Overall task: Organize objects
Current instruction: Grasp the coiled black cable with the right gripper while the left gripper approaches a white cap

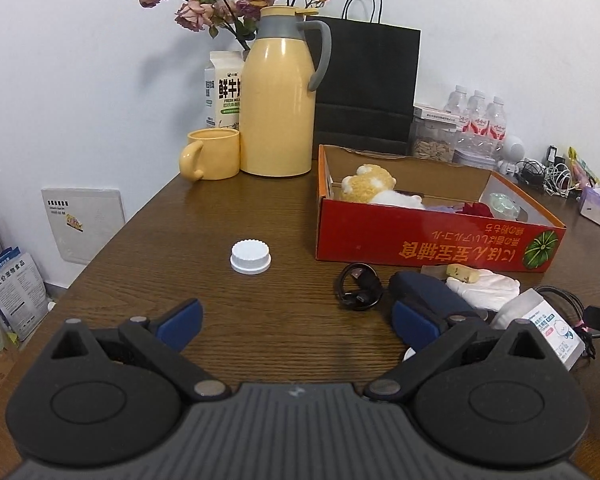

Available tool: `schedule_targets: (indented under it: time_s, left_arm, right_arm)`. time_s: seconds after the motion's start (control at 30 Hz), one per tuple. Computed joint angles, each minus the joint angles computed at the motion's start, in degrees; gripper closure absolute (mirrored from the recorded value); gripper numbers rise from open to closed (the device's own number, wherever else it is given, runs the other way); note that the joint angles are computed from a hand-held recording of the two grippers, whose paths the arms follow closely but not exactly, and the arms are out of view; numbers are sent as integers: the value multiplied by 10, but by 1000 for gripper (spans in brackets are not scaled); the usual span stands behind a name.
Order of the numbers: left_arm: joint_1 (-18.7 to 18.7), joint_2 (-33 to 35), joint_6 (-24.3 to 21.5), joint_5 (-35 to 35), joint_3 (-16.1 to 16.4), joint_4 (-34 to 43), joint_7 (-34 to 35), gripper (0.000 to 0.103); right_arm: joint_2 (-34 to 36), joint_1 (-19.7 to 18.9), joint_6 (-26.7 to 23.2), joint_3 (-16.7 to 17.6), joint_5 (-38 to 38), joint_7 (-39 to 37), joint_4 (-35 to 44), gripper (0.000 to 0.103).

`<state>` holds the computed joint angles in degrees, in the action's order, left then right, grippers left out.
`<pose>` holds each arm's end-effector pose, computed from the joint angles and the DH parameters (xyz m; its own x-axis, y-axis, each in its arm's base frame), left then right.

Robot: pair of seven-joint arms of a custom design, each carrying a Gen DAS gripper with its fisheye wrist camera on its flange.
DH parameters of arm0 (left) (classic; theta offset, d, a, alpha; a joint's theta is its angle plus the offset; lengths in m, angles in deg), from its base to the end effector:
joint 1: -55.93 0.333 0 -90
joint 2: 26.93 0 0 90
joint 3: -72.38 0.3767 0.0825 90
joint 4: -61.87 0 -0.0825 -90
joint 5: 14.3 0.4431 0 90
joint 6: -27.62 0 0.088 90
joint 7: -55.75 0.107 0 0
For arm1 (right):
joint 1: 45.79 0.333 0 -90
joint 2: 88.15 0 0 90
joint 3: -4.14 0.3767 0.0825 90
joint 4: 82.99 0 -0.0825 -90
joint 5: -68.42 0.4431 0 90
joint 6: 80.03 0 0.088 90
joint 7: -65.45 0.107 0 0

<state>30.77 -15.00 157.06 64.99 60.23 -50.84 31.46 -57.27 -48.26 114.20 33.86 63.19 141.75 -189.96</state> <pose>0.5598 -0.3849 0.4210 0.3984 -0.9160 0.0463 -0.4521 -0.2400 -0.8591 0.6969 0.2970 0.4004 0.5595 -0.8287 0.0176 -0.3903 -0.2822 -0.8764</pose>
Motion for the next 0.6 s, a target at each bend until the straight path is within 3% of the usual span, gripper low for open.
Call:
schedule_targets:
  time_s: [0.2,0.5,0.6]
  left_arm:
    - [0,-1,-9,-19,0,-3,0,0]
    - [3,-8,-14,-30,-2,-12,-4,0]
    - [3,-7,-13,-33,-3,-13,-3,0]
  right_arm:
    - [7,53,-72,-58,37,-39,41,0]
    - [50,33,-168,-19,90,-119,109,0]
    - [61,38,-187,-21,115,-132,130,0]
